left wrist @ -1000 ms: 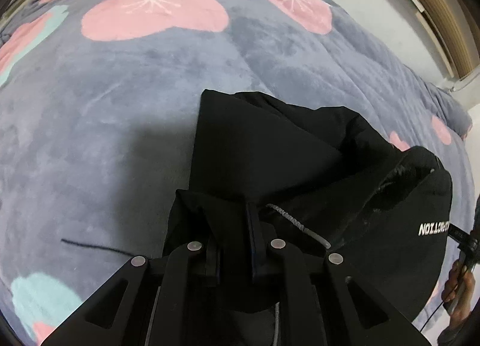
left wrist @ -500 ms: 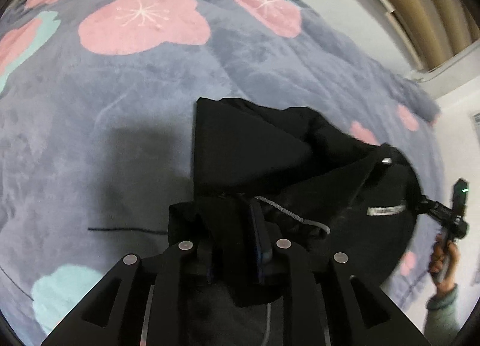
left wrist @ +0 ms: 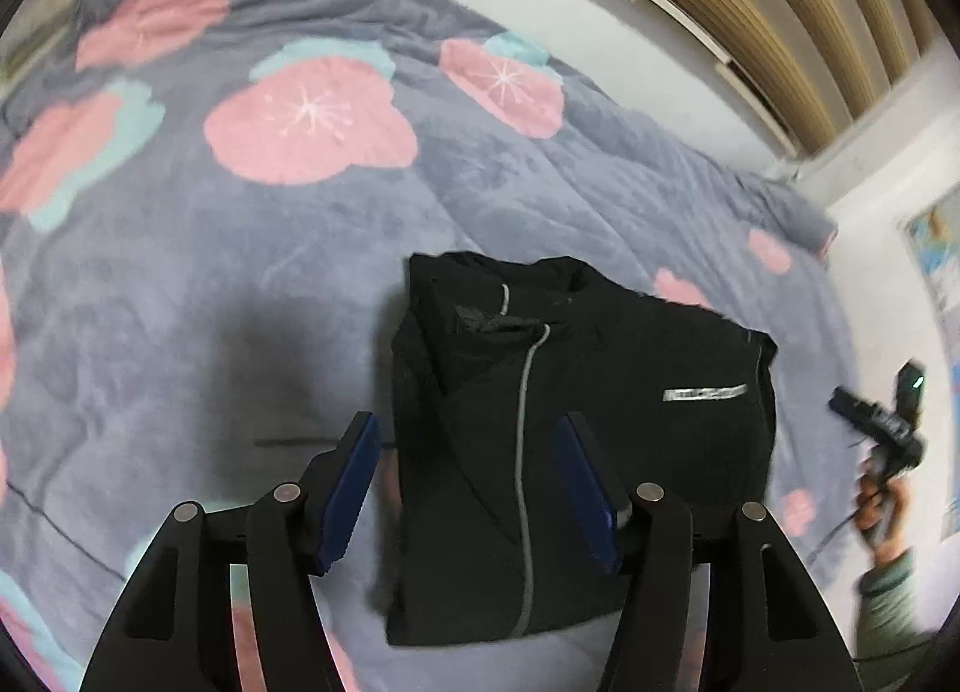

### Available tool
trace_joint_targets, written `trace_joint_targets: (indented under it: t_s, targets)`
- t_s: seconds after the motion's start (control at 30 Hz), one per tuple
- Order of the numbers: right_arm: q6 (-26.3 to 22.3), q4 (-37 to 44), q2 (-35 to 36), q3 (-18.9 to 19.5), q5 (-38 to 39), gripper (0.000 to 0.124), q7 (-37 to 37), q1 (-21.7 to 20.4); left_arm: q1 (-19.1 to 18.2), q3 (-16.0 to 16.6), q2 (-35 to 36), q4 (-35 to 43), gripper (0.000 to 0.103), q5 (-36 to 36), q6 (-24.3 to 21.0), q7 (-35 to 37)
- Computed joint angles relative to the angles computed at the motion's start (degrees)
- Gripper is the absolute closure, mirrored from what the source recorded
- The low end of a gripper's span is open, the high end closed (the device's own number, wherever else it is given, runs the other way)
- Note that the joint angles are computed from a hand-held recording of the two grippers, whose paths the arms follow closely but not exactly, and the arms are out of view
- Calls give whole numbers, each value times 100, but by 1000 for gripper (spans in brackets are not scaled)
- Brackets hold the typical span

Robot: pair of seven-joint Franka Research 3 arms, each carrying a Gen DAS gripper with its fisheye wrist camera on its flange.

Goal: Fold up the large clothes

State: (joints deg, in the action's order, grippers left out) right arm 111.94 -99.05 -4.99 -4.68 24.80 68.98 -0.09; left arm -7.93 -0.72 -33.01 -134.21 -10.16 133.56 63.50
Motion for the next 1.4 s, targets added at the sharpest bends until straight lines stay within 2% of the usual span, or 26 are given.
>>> trace_joint_targets:
  t_s: [0.03, 0.17, 0.23, 0.33, 0.47, 0.67, 0.73, 0.77, 0.8, 0.83, 0.87, 0.9, 1.03, 1.17, 1.3, 1.4]
  targets:
    - [82, -27, 44, 26, -71, 38, -48, 19, -12, -54, 68, -58, 40, 58, 230, 66]
    - [697, -168, 304, 171, -569, 39, -463, 158, -64, -24, 560, -9, 40, 18, 616, 220]
    - [780, -73, 531, 182, -620, 39, -584, 190, -72, 13, 807, 17, 40, -73, 826, 344]
    - [642, 243, 908, 163, -359, 39, -750, 149, -153, 156, 1124, 101, 40, -434, 991, 720]
    - [517, 635, 1335, 186, -180, 39, -996, 77, -82, 182, 1492, 298, 40, -778, 897, 1172]
    - [160, 1159, 1847, 271, -56, 38, -1327, 4, -2, 256, 1852, 433, 40, -1824, 772, 2090]
    - [118, 1280, 1993, 299, -89, 41, -1329, 21, 65, 204, 1922, 409, 40, -2086, 894, 2290]
    - [-5, 1387, 2093, 327, -7, 45, -1354, -2, 95, 177, 1960, 386, 40, -2230, 1003, 2339]
    - [-97, 1446, 2145, 351, 52, 68, -1377, -16, 114, 150, 1964, 341, 47, -2394, 1150, 2377]
    - [-154, 1471, 2170, 363, 62, 98, -1390, -17, 110, 132, 1932, 282, 54, -2564, 1301, 2469]
    - [-115, 1412, 2135, 355, -64, 105, -1349, 36, 114, 112, 1908, 261, 75, -2635, 1358, 2516]
    - [-20, 1302, 2058, 353, -133, 107, -1377, 67, 124, 84, 1881, 246, 91, -2632, 1386, 2533]
    - [588, 674, 1590, 330, -232, 113, -1565, 145, 166, -72, 1607, 22, 94, -2269, 1691, 2294]
    - [1236, 372, 1189, 284, -221, 115, -1474, 183, 134, -49, 1261, -129, 94, -1941, 2040, 1867]
    - [1719, 669, 1107, 291, -187, 115, -1335, 240, 93, 22, 1184, 108, 94, -1479, 2453, 1436]
    - [1999, 1073, 1391, 342, -589, 115, -1071, 399, 448, -204, 1577, 564, 94, -567, 2455, 763]
